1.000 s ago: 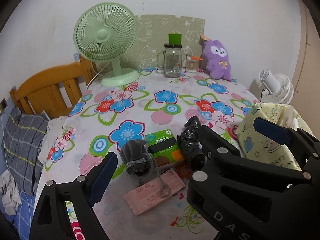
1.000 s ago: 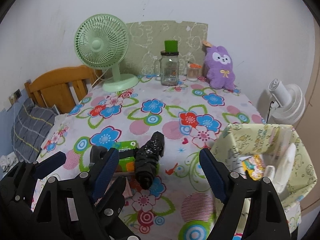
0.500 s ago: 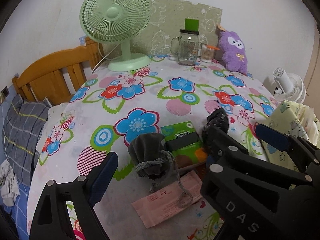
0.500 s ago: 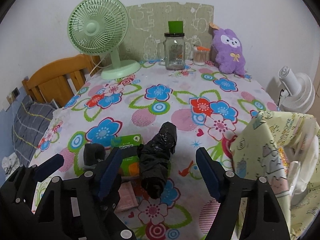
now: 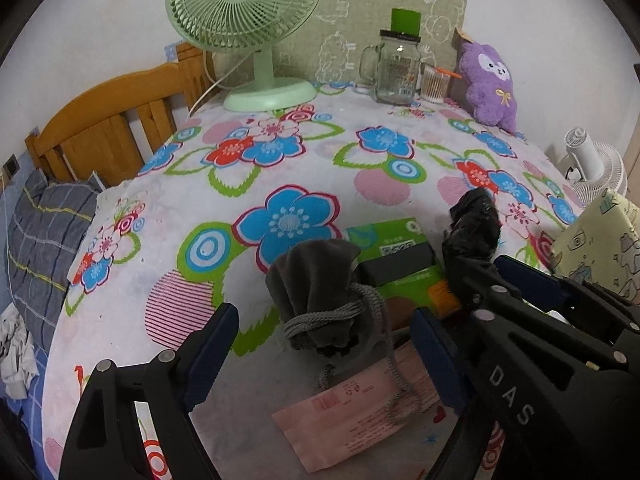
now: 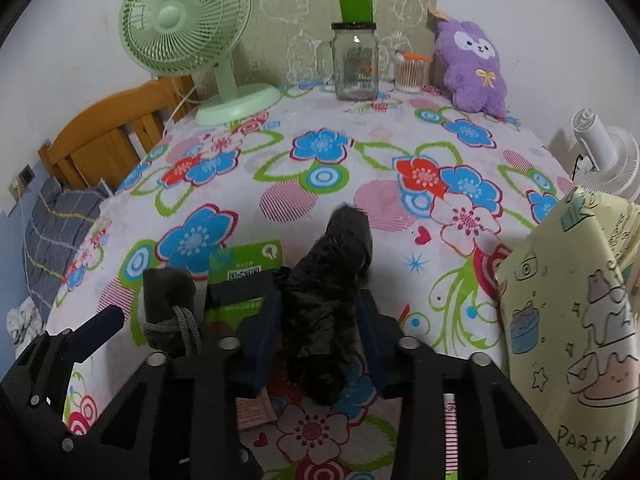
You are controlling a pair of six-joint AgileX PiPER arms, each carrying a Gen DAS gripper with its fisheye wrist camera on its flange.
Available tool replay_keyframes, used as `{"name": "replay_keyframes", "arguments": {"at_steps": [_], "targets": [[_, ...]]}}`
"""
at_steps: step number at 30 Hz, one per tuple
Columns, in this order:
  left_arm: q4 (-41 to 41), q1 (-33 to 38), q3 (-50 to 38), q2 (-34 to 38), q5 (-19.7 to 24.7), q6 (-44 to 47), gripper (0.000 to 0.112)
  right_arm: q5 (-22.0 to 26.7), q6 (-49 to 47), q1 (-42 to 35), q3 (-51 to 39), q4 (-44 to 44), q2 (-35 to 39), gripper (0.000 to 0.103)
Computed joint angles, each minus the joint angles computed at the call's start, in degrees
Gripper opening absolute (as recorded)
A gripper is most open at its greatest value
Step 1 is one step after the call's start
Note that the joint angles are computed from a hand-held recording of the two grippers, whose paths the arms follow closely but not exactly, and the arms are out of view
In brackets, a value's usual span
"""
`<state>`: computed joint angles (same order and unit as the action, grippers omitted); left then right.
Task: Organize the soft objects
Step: 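Grasp the grey drawstring pouch with the left tool while the right tool grasps the black wrapped item, then lift and carry the pouch and black item over the gift box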
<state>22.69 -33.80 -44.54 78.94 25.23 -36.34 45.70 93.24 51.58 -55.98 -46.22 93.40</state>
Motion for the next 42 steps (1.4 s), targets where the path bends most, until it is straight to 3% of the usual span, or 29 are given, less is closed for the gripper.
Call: {"name": "replay_keyframes", "arguments": {"at_steps": [5,11,18,22,42], "targets": [[0.0,0.17,0.43,-0.06,-0.87,-0.04,0.087,0.11,0.71,0.19,-0.04,-0.7,0.4,0.027],[-5.1,1.69,0.62,-0.83,-1.36,4.81,0.075,0.65,0.82,0.31,-0.17,-1.14,0.1,0.027],[-12.53,3.62,1.32,-1.66,-2.34,12.03,0.04,1.81,0.64,1.2,-0.75,-1.33,-0.07,0.027],[-15.7,4.18,1.83,-2.56,-2.52,15.15,0.035,2.83,0.66,2.2,-1.1,-1.73,-0.34,0.027],[1.87,-5.36,1.97,-9.96,2.51,-4.01,0.032,10.55,3.79,8.99,0.24,-4.47,-6.74,0.027]]}}
